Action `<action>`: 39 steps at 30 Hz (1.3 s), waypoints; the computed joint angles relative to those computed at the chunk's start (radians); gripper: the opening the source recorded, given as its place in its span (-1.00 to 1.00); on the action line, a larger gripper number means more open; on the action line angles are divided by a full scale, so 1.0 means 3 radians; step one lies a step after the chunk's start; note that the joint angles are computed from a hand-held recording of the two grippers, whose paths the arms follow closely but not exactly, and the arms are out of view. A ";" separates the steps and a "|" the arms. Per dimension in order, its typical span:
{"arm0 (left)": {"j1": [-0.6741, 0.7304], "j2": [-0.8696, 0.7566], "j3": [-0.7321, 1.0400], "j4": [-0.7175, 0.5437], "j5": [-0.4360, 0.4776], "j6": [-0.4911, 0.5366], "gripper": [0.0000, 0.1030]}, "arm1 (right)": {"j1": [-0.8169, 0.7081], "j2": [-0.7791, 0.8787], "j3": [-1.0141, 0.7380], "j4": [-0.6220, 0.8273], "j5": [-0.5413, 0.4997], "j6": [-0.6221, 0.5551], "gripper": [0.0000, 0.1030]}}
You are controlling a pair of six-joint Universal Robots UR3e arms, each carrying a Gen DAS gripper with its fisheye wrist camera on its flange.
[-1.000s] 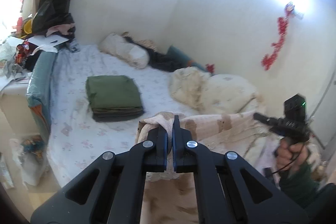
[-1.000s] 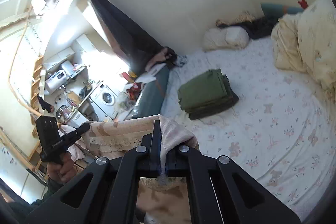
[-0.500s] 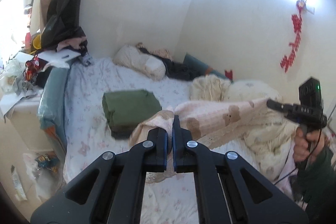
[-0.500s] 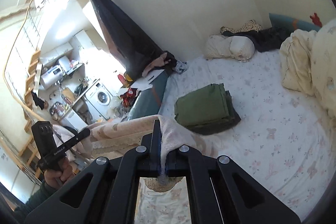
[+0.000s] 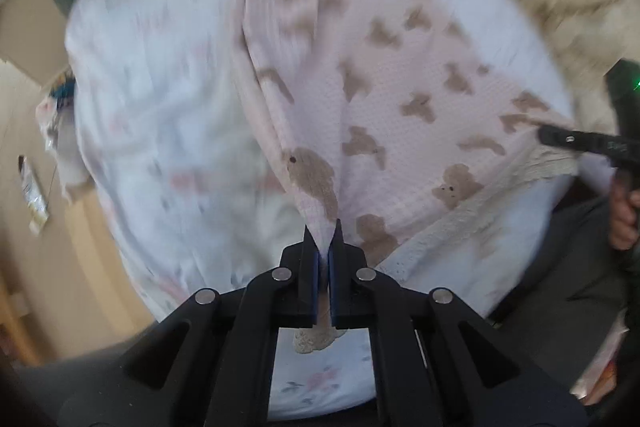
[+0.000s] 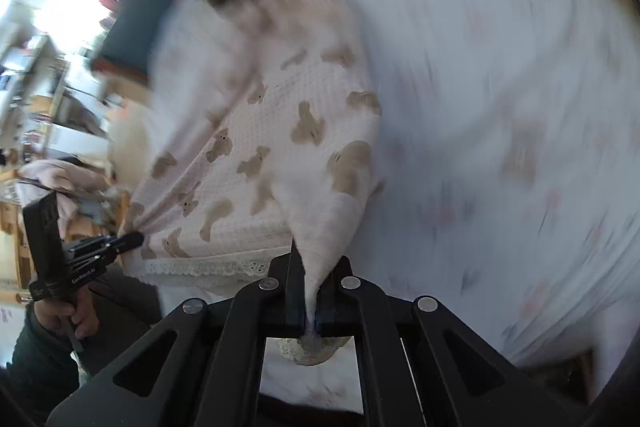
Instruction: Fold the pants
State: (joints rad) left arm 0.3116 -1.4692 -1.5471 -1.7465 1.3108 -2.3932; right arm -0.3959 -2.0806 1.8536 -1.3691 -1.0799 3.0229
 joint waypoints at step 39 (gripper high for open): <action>-0.0749 0.0070 -0.0935 0.1084 0.0927 -0.0490 -0.70 | 0.1506 0.1124 -0.0098 -0.0584 -0.1085 0.0575 -0.52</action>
